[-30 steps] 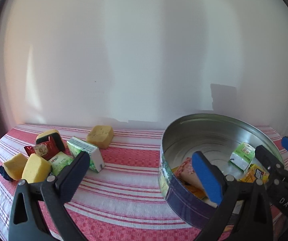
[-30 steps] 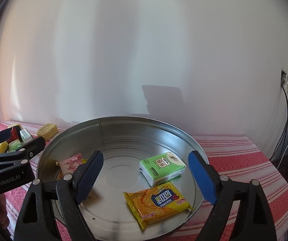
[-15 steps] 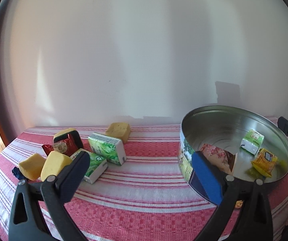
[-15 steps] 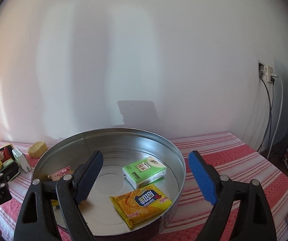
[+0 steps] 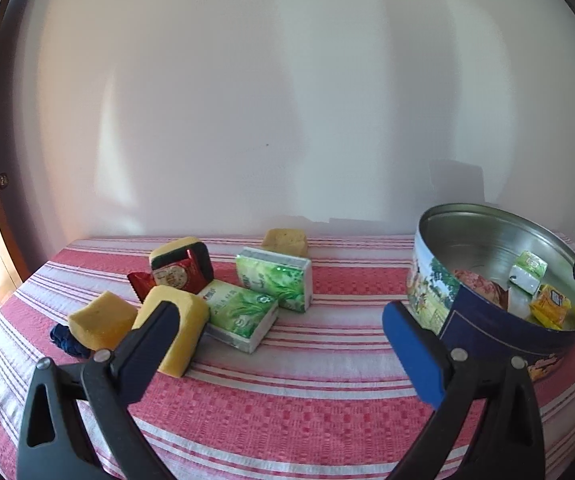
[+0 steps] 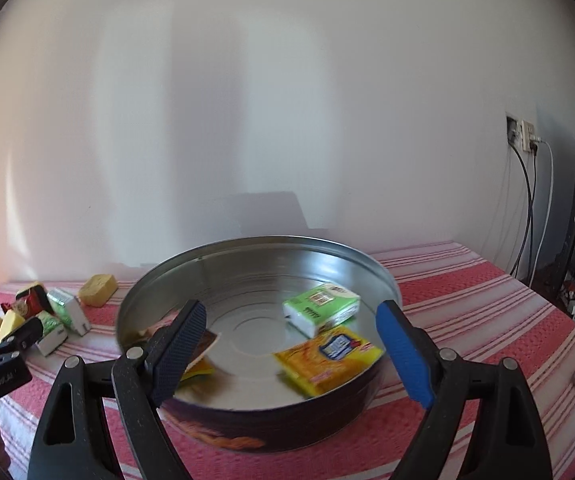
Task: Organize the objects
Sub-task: 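Withdraw both grippers from the tin toward the sponges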
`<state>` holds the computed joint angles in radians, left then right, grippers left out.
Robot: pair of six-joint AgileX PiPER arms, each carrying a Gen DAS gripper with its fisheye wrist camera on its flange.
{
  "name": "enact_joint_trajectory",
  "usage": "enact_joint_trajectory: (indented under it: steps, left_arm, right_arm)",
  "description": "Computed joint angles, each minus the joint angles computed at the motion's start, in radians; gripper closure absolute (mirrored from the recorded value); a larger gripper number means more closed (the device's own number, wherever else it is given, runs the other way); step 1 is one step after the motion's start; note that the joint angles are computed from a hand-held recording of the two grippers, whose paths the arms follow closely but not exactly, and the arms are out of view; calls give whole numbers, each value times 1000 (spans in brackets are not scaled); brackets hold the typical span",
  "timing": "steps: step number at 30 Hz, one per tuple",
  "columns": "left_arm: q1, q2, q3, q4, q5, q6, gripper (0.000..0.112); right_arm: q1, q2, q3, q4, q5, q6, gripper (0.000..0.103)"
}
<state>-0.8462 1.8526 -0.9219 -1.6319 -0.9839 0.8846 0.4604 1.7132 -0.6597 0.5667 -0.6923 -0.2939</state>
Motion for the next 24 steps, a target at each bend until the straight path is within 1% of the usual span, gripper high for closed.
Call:
enact_joint_trajectory:
  steps: [2,3,11,13,16,18,21,24]
  left_arm:
    - [14,-22,33,6,7,-15,10]
    - [24,-33,50,9,11,-21,10]
    - [111,-107,162,41,45,-30,10]
    - [148,-126,188,49,68,-13,10]
    - [222,-161,229,71,128,7,10]
    - [266,-185,260,97,159,-1,10]
    - [338,-199,293,149,179,5,10]
    - [420,-225,318,187,230,38,10]
  right_arm:
    - [44,-1,-2,28,-1,-14,15]
    - [59,1,-9,27,10,-11,15]
    - [204,48,-101,163,67,-101,15]
    - [242,68,-139,225,84,-153,15]
    - [288,103,-199,285,113,-199,15]
    - [321,133,-252,346,138,-260,15]
    - [377,176,-327,436,163,-357,15]
    - [415,217,-405,502,217,-427,15]
